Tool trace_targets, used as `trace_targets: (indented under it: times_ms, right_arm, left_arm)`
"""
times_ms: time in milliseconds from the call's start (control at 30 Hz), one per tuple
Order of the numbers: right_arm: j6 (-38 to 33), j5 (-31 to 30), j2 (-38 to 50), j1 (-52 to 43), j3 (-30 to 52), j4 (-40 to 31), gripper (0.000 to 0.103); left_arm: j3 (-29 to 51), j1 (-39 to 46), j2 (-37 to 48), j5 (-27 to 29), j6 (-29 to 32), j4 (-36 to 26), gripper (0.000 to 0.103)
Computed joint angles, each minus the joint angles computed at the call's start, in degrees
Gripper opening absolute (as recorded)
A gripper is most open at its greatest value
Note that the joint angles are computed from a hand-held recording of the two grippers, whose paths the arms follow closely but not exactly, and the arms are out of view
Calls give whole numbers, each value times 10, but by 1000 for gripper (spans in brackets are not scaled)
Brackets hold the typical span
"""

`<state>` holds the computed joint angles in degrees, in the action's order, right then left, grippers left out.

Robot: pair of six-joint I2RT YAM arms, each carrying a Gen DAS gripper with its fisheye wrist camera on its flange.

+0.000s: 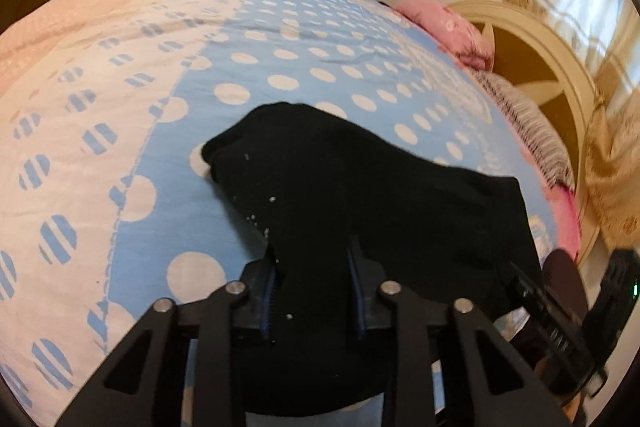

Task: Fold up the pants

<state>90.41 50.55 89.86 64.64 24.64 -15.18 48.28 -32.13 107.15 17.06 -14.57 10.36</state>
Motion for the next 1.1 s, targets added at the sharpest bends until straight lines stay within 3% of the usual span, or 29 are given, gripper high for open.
trace_targets:
  times_ms: [167,367,567,767,900,1100]
  right_arm:
    - [32,35,35,26,80,-127,32]
    - [0,60,31,24,114,-144,31]
    - [-164,71,13,-13,141,-56,31]
    - [-244,79,18,-26,178,-24,30]
    - [-360,50,27,-54,198,66,30]
    - [-600,-26,102,-111,298,246,30]
  left_arm:
    - [-19,-2,-20,-21,2,22,20]
    - [-33,16,-53,-21,18,40,16]
    - [-26,54,-67,-15,21,34,16]
    - [-23,102,-74,15,22,27,16]
    - [-17,128,-90,14,19,28,16]
    - [11,211,-113,3,29,19,16]
